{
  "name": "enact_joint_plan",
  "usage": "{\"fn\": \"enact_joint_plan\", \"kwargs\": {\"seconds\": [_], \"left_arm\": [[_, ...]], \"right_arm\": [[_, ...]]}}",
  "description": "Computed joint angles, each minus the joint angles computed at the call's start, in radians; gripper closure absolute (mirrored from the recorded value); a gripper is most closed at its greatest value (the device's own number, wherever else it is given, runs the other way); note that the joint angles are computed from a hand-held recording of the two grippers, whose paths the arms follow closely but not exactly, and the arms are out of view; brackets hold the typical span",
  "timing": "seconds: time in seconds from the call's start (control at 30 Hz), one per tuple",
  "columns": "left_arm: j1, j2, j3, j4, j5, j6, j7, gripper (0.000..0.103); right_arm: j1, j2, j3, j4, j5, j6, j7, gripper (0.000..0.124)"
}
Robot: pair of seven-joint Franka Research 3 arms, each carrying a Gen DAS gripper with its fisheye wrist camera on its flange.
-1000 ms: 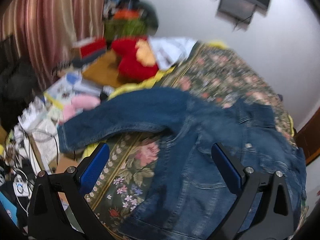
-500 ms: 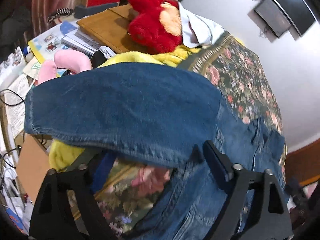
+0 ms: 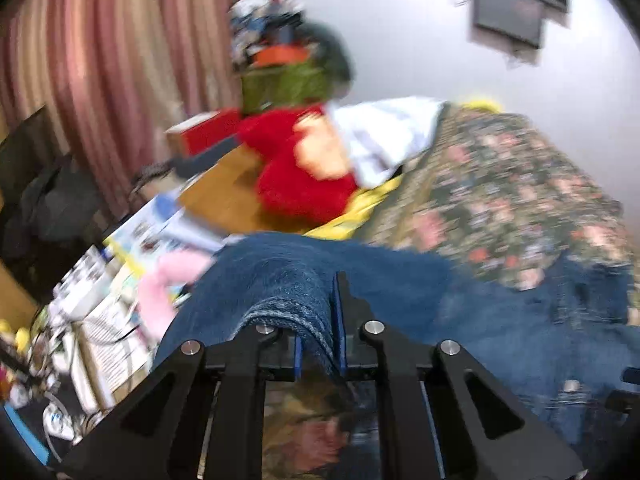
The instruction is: Fold large clothes
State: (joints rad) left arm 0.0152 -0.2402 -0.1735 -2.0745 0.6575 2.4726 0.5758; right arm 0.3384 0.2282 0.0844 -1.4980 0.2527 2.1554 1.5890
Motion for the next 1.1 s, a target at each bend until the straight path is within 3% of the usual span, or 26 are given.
{"fn": "enact_joint_plan", "kwargs": {"seconds": [0.2,0.3,0.43,0.5,0.57,0.63,0.7,0.73,0.93,1.1], "left_arm": [[-0.072,0.068,-0.034,0.086,-0.024,0.042,0.122,0.094],[-0.129,0.126,-0.021,0.106,-0.188,0.044,0.26,0.094],[-0.176,0.212,-0.021,0.127,-0.407,-0.023,0.429,0.094],[-0.183,0.247,-0.019,0.132,-0.531,-0.06,0.489,0.094],[-0.187,0.258,-0.022,0.12,-0.556,-0.079,0.47,0.093],[-0.188,0.24,-0.023,0.088,-0.571,-0.06,0.468,0.083],[-0.189,0.209,-0.02,0.063,-0.643,-0.06,0.514,0.051],[-0.19,0.182,-0.015,0.037,-0.71,-0.045,0.558,0.046],[-0.205,-0.021,0.024,-0.139,-0.824,0.03,0.582,0.042],[-0.18,-0.16,0.091,-0.277,-0.849,0.124,0.498,0.025]], "right_arm": [[-0.019,-0.077,-0.007,-0.053,0.018,0.023,-0.013,0.021],[-0.026,-0.14,-0.01,-0.105,0.005,0.046,-0.027,0.021],[-0.039,-0.23,-0.014,-0.186,-0.009,0.079,-0.045,0.021],[-0.048,-0.273,-0.017,-0.223,0.0,0.083,-0.052,0.021],[-0.056,-0.306,-0.019,-0.253,0.011,0.084,-0.061,0.021],[-0.064,-0.334,-0.02,-0.275,0.011,0.081,-0.06,0.021],[-0.07,-0.361,-0.021,-0.298,0.01,0.085,-0.061,0.021],[-0.073,-0.371,-0.021,-0.307,0.013,0.086,-0.064,0.021],[-0.08,-0.397,-0.02,-0.331,0.034,0.097,-0.066,0.021],[-0.071,-0.385,-0.011,-0.322,0.049,0.103,-0.066,0.021]]}}
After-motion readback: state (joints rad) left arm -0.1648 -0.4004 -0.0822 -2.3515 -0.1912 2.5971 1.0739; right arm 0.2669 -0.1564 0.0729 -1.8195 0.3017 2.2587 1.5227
